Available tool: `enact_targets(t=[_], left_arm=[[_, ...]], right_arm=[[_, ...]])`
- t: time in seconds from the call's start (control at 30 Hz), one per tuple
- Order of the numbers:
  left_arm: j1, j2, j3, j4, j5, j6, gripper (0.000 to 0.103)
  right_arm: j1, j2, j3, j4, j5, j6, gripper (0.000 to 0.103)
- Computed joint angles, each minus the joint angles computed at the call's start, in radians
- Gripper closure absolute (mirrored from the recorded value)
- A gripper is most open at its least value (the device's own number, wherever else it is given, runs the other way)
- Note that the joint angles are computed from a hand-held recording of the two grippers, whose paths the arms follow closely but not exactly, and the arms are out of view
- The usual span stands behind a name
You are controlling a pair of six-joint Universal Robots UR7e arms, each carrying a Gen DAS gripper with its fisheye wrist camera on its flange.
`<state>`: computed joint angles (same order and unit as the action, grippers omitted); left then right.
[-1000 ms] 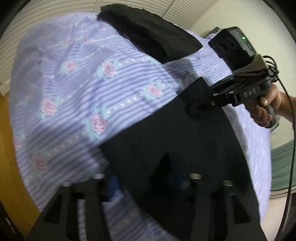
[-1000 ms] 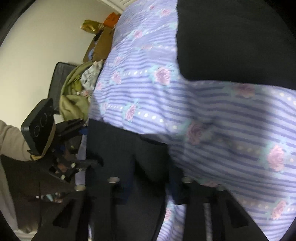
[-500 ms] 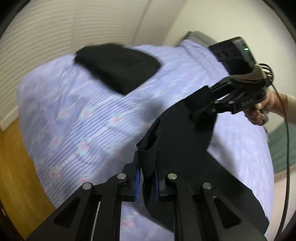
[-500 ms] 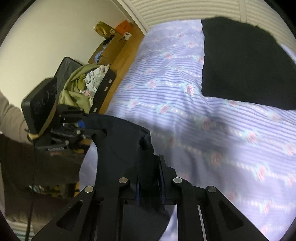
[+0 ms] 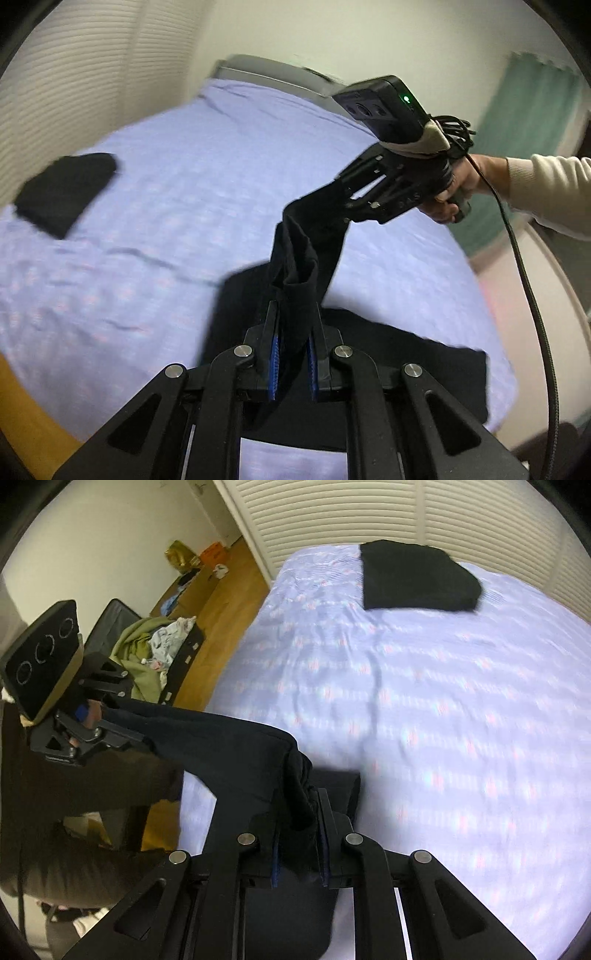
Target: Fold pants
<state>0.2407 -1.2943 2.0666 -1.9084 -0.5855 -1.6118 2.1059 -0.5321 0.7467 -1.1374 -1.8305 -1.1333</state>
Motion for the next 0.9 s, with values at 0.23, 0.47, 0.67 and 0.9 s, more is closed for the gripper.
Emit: enact_targets(t=[0.23, 0.47, 0.67, 0.9], left_arm=[[0.032, 0.276, -0.089, -0.333, -0.059, 0.334, 0.089], [0.085, 0.49, -0.203, -0.354, -0.107, 0.429, 0.089], [0.102, 0.658, -0.332, -0.308, -0.135, 0.437, 0.088], [0.104, 0.758, -0.403, -0.332, -0.235, 0.439, 0.084]], right_arm=[[-0.11, -0.254, 0.246, -0.111, -0.108, -0.032, 0.087], [-0.233, -0.433, 0.509, -0.365, -0.18, -0.118, 0.087], [-0.348, -0.558, 0.728, -0.678, -0.165, -0.328, 0.086], [-0.439, -0.654, 0.838, -0.837, -0.046, -0.525, 0.078]])
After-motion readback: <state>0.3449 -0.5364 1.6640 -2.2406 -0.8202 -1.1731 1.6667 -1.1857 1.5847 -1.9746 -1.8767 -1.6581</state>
